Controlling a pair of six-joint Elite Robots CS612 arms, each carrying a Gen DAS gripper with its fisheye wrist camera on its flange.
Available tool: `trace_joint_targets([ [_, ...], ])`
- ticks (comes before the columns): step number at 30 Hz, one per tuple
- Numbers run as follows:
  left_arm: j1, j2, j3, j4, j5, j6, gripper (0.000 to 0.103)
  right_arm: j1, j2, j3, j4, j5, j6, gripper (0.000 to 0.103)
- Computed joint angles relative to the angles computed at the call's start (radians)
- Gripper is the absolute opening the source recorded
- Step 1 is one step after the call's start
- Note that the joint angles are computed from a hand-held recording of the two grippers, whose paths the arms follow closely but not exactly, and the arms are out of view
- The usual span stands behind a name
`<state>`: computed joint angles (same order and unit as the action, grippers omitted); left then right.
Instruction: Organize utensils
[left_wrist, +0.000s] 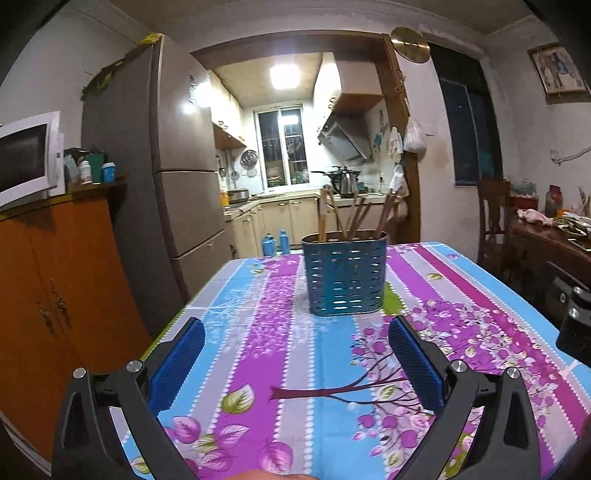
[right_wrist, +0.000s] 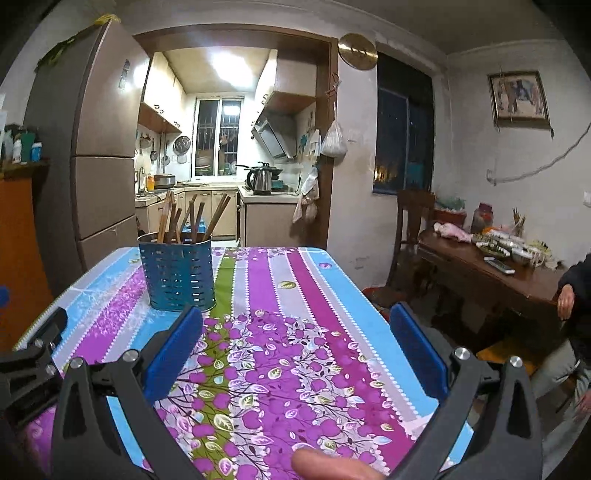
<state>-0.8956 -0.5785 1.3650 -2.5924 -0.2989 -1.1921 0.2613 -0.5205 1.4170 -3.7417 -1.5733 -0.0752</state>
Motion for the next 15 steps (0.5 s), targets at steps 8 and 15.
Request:
trace_joint_targets([
  [8, -0.018, -0.039, 0.058, 0.103, 0.052, -0.141, 0.099, 0.011, 0.003, 0.026, -0.014, 0.032, -0.045, 0.098],
  [15, -0.029, -0.070, 0.087, 0.220, 0.067, -0.268, 0.099, 0.014, -0.002, 0.036, -0.029, 0.042, -0.059, 0.098],
])
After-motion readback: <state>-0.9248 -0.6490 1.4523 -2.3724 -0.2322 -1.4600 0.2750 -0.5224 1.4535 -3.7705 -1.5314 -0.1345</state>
